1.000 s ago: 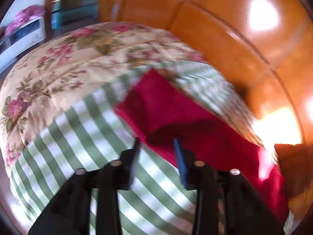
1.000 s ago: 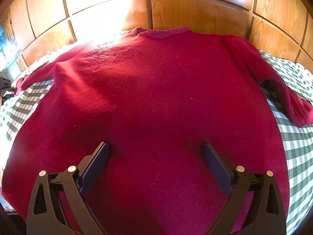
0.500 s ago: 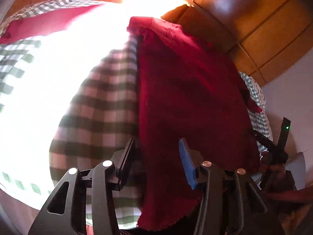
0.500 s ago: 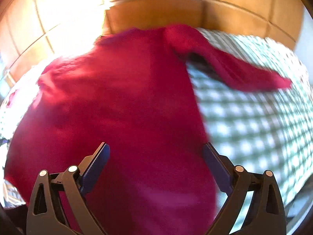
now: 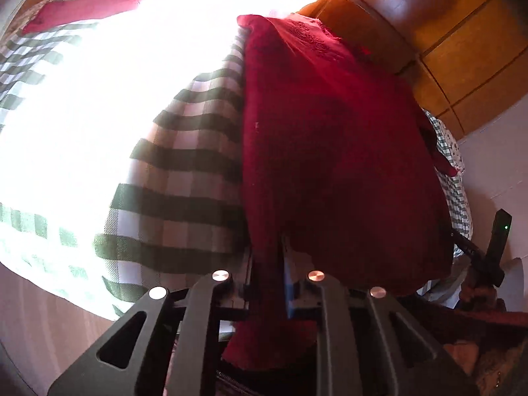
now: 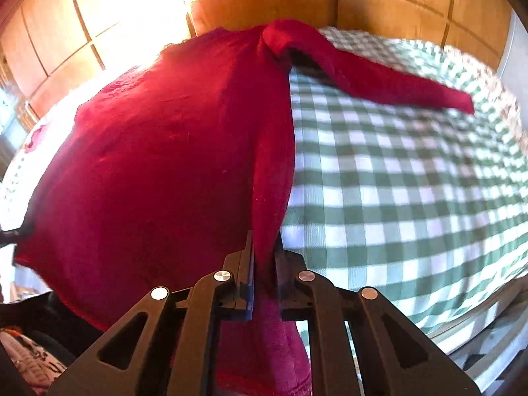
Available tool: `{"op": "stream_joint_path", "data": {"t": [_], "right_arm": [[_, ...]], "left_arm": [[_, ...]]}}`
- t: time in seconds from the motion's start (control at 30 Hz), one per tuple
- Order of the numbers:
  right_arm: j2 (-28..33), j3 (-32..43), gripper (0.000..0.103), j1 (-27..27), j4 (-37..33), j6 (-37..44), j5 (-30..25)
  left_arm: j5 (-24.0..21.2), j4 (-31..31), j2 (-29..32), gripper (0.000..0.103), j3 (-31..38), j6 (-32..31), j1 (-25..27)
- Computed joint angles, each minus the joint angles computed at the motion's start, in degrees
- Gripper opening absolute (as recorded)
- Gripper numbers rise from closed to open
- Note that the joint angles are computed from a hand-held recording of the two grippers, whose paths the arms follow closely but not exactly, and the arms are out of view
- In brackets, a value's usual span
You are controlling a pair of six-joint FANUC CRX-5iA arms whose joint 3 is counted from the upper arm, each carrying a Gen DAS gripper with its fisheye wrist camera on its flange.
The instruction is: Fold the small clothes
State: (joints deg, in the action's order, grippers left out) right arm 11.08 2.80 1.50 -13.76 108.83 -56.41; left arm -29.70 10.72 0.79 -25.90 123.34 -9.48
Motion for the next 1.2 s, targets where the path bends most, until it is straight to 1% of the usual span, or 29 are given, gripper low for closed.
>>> {"op": "stream_joint_path", "data": {"t": [0.03,0.07,0.1,0.13,0.17,0.23,0.37,0.47,0.5,0.53,0.6,0.63,0.67,0.7,0.77,0.8,0.87,0.9,0.93,0.97,1.0,1.03,1.07,1.1,1.2], "right_arm": [[0.6,1.3,0.012,-0.7,-1.4,0.3,-1.3],[1.2,2.6,0.021,-1.8,-2.8,0.0,-2.1],[1.4,3.1,0.028,-2.5,-2.7,-1.4,-1.2],[1.6,3.4,0.049,-3.1,-2.3,-3.1,-0.3],[2.0,3.9,0.061,-4.0,-2.1,-5.1,0.6],[3.9,6.2,0.061,-6.5,-1.7,-10.7,2.1],[8.7,10.7,0.061,-10.0,2.0,-21.7,5.4],[13.3,16.7,0.059,-12.4,1.4,-26.2,5.2],[14.8,18.5,0.059,-12.9,1.2,-28.0,5.2],[16.8,21.1,0.057,-13.5,1.2,-30.2,5.0],[20.3,26.7,0.057,-15.1,-1.4,-31.7,2.8],[22.8,31.0,0.057,-16.3,-4.4,-32.3,0.5],[24.8,34.4,0.057,-17.5,-7.7,-33.0,-1.4],[26.3,36.9,0.057,-18.7,-11.2,-33.1,-2.9],[28.7,40.6,0.058,-19.5,-14.7,-33.6,-4.3],[30.2,42.7,0.058,-19.3,-14.9,-34.8,-4.6],[33.3,47.0,0.058,-18.7,-14.8,-36.7,-5.9],[35.7,50.6,0.058,-18.2,-14.0,-37.7,-7.1],[38.5,54.9,0.058,-17.8,-13.1,-38.5,-8.3],[40.2,57.5,0.055,-17.2,-12.1,-38.9,-8.9],[40.1,57.7,0.044,-16.8,-11.0,-38.5,-9.4],[41.3,60.0,0.022,-15.9,-8.8,-38.5,-11.1],[41.1,60.0,0.016,-14.8,-6.0,-38.5,-11.3],[39.6,58.1,0.011,-14.0,-4.1,-37.1,-10.2],[33.8,51.1,0.008,-13.6,-2.5,-34.0,-5.3]], "left_arm": [[-1.3,-3.8,0.6,0.029,2.4,3.5,-0.7],[-3.6,-10.6,0.5,0.043,5.5,9.1,-1.8],[-5.4,-16.2,0.6,0.047,8.2,13.1,-3.1],[-6.4,-19.3,0.5,0.047,9.8,14.1,-3.9],[-7.2,-21.0,0.9,0.047,11.6,14.2,-4.4],[-8.1,-23.7,2.8,0.049,15.5,13.4,-5.3],[-8.4,-23.8,9.2,0.051,23.1,8.7,-6.1],[-8.8,-22.6,14.9,0.053,28.7,5.3,-6.7],[-8.8,-21.5,16.0,0.054,29.6,3.8,-6.8],[-9.5,-20.8,17.6,0.054,31.3,2.8,-6.9],[-10.6,-19.2,20.7,0.055,34.3,0.0,-7.2],[-12.4,-19.9,23.1,0.055,37.5,0.3,-8.0],[-13.5,-20.0,24.3,0.055,39.0,-0.1,-8.3],[-14.0,-20.1,25.2,0.059,39.8,-0.5,-8.5],[-15.1,-22.2,26.5,0.065,41.8,0.6,-9.4],[-15.4,-22.8,27.7,0.071,43.5,1.1,-9.8],[-15.1,-23.4,27.3,0.077,42.8,1.4,-9.6],[-15.1,-24.5,27.4,0.078,43.1,2.2,-9.8],[-15.6,-25.8,28.8,0.079,44.9,3.2,-10.3],[-15.9,-27.2,29.8,0.081,46.4,4.0,-10.5],[-16.6,-28.5,30.7,0.085,48.1,5.1,-10.7],[-16.6,-29.9,31.5,0.087,49.0,6.5,-11.0],[-16.0,-30.3,31.8,0.091,48.9,6.9,-10.8],[-15.9,-30.5,32.7,0.094,49.7,7.2,-10.9],[-14.4,-30.2,32.6,0.095,48.9,7.3,-10.6]]}}
